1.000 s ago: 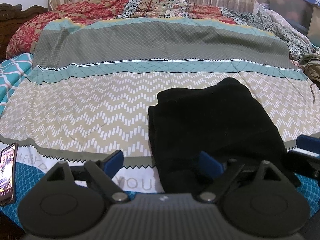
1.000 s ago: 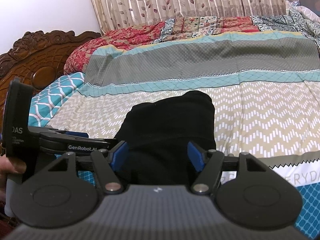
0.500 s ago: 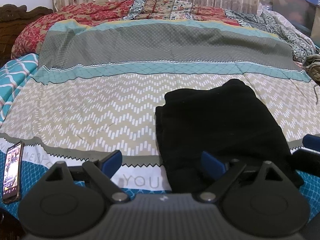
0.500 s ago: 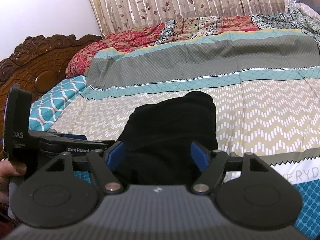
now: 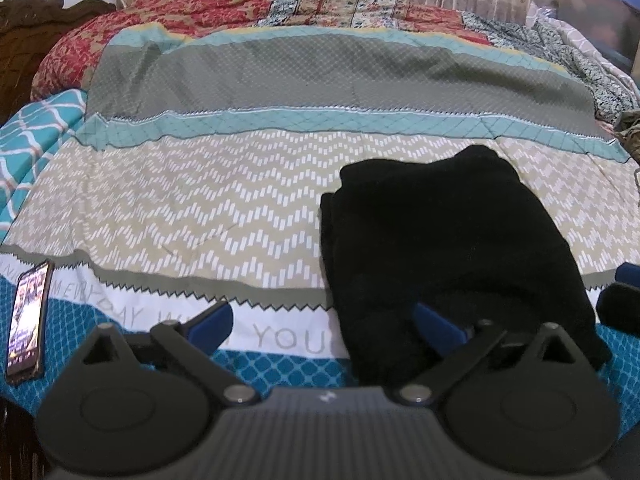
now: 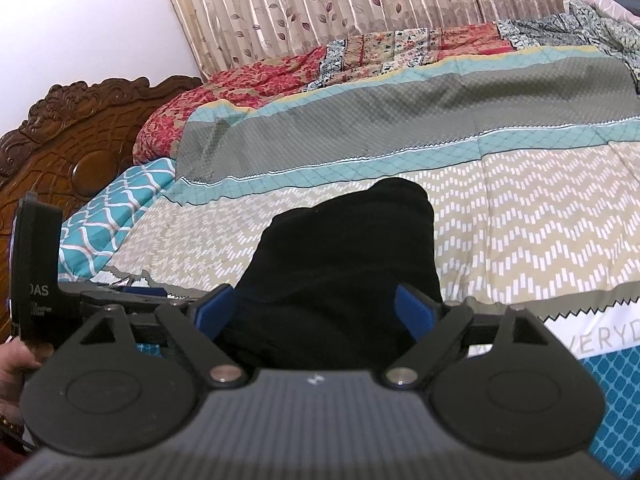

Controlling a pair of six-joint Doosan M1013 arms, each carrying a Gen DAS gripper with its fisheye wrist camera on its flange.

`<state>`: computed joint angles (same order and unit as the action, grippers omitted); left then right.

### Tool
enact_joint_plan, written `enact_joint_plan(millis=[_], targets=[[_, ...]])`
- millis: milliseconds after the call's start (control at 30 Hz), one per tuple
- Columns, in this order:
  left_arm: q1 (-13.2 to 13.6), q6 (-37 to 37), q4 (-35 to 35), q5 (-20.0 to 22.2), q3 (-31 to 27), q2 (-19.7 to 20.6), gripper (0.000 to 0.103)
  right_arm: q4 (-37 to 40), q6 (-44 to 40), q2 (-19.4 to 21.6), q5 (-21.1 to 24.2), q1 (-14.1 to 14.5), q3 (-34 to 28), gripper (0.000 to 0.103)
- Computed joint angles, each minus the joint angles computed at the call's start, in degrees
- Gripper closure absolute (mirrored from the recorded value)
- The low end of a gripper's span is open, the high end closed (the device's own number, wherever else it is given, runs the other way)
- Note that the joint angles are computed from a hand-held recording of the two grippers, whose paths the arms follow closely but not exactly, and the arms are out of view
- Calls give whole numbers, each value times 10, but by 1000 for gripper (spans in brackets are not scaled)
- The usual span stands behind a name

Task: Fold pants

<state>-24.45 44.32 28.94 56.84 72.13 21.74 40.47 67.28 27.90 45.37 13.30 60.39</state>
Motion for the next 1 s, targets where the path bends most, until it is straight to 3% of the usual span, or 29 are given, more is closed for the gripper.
enact_joint_plan(millis=[300, 400, 533, 733, 1000], targets=[[-1, -5, -24, 21, 0, 2, 0, -26, 46, 10, 37, -2, -14, 14], [2, -10, -39, 20, 3, 2, 0, -82, 103, 26, 89, 0, -40, 14], [10, -24, -72, 8, 12, -2, 0, -99, 154, 41, 145, -3, -58, 13], [25, -36, -128, -14, 27, -11, 0, -80, 143, 31, 129, -6, -45, 14], [13, -29, -91, 12, 14, -4, 0, -87, 153, 34, 135, -4, -50, 13]])
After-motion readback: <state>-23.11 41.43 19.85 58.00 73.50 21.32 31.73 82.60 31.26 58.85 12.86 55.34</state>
